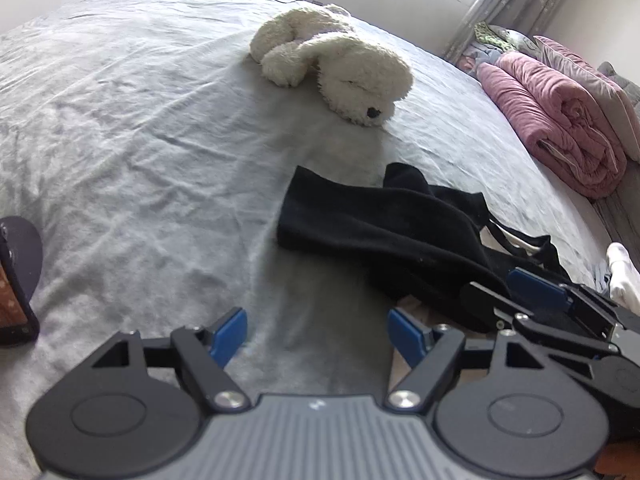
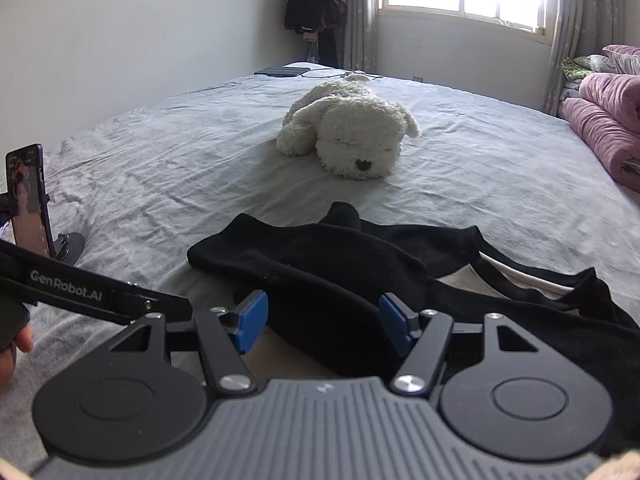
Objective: Fold clothes
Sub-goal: 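Move the right gripper to the black shirt's side edge and grasp it, then fold the grasped shirt side over the shirt body with the right gripper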
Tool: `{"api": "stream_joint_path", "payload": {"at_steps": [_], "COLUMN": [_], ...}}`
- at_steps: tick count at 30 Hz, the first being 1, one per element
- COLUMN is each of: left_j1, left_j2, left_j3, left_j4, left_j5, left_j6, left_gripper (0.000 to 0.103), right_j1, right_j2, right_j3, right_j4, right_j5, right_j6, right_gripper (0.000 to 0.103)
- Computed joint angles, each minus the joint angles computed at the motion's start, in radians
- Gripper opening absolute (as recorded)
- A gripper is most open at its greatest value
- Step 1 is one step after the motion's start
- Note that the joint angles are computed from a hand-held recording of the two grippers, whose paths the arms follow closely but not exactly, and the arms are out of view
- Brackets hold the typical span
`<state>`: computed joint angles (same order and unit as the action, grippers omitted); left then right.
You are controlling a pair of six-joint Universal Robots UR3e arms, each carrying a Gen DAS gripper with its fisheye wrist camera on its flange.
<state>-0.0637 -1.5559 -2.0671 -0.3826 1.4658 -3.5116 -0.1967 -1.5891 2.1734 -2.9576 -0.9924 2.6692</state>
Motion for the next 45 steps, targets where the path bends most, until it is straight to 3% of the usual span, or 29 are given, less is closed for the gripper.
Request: {"api": "stream_joint_path", "payload": {"at_steps": [9, 12, 19, 24, 26, 29, 45], "left_j1": [0.079, 0.108, 0.108, 0.097, 0.098, 0.109, 0.067], "left_j2": [0.031, 0.047, 0.057, 0.047, 0.046, 0.051, 0.005], "left_j3": [0.009, 0.002, 0.010, 0.019, 0.022, 0.017, 0.053], "left_j4": [-0.117, -0.144, -0.177, -0.176, -0.176, -0.167, -0.154], "left_j5": [-0.030, -0.065, -0.049, -0.036, -0.039, -0.063, -0.068], "left_j6": [0.025, 0.029, 0.056, 0.058, 0.049, 0.038, 0.046], "left_gripper": [0.079, 0.079, 0.080, 0.081, 0.082, 0.082, 0.082], "right_j1": [0.152, 0.195, 0.253, 0.292, 0.291, 0.278, 0.048], "right_j2": [0.161, 0.200, 0.260, 0.301, 0.309, 0.303, 0.167], "right_j3": [-0.144, -0.189, -0.269, -0.268, -0.257, -0.235, -0.167], "right_j4": [-0.045, -0.033, 0.029, -0.056, -0.095, -0.147, -0.193], "right_j5": [-0.102, -0.135, -0.191, -0.263, -0.262, -0.253, -0.085], "right_j6": [0.002, -0.029, -0.124, -0.133, -0.123, -0.089, 0.179], "right_gripper": [0.066, 0.066, 0.063, 0.033, 0.020, 0.011, 0.010]}}
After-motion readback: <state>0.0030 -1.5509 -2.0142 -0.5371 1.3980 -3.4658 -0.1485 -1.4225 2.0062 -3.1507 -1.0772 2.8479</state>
